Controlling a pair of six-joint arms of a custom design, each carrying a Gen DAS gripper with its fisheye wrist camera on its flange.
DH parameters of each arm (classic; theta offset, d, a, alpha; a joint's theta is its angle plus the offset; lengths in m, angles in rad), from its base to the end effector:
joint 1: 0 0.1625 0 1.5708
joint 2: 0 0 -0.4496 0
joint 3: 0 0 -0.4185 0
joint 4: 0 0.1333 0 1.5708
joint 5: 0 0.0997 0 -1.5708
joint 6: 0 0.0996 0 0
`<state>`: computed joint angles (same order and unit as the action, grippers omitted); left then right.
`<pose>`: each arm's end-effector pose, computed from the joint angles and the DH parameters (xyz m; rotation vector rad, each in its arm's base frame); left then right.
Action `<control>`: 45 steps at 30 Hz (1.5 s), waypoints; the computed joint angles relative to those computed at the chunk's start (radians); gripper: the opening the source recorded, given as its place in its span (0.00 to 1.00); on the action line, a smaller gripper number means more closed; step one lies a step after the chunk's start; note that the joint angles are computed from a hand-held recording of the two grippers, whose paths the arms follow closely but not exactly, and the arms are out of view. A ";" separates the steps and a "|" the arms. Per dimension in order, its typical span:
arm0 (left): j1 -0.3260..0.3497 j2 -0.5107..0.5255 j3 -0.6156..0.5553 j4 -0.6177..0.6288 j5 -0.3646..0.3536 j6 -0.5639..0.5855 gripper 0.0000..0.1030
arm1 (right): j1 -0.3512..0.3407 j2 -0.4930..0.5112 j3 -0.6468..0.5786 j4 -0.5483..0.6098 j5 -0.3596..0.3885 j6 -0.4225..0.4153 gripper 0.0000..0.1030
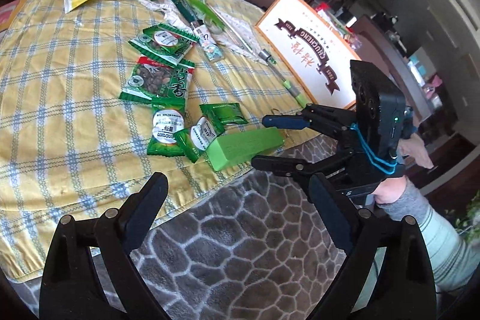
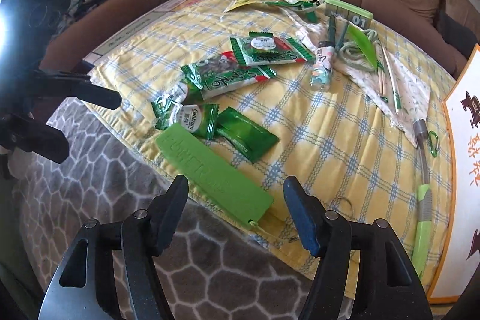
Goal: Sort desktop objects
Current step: 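Grasp the green rectangular power bank with the right tool, then lift the power bank and carry it toward the box with the right tool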
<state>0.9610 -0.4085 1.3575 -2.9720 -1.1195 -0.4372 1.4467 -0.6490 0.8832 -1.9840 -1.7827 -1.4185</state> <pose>-0.3048 -0.7449 -0.0361 0.0954 2.8440 -0.8922 0.0025 -0.8878 0.2590 1.7059 -2.3025 -0.0281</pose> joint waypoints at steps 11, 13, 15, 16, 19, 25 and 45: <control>0.048 0.037 -0.009 -0.120 -0.152 -0.094 0.91 | -0.027 0.005 -0.045 0.183 0.134 0.188 0.35; 0.057 0.041 -0.007 -0.159 -0.171 -0.116 0.91 | -0.029 0.004 -0.042 0.218 0.144 0.201 0.32; 0.066 0.044 -0.002 -0.208 -0.196 -0.136 0.91 | -0.032 0.002 -0.037 0.237 0.157 0.221 0.31; 0.071 0.045 0.003 -0.238 -0.209 -0.149 0.90 | -0.034 0.009 -0.054 0.268 0.169 0.240 0.30; 0.088 0.046 0.018 -0.314 -0.247 -0.192 0.84 | -0.046 0.047 -0.138 0.394 0.222 0.322 0.30; 0.090 0.054 0.011 -0.312 -0.257 -0.214 0.71 | -0.062 0.087 -0.217 0.546 0.287 0.416 0.29; 0.095 0.080 -0.032 -0.252 -0.277 -0.228 0.57 | -0.081 0.126 -0.304 0.689 0.421 0.486 0.33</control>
<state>1.0557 -0.3281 1.3257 -3.2236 -1.3968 -0.6651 1.3656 -0.5229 0.5795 -1.2951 -1.3613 -0.9327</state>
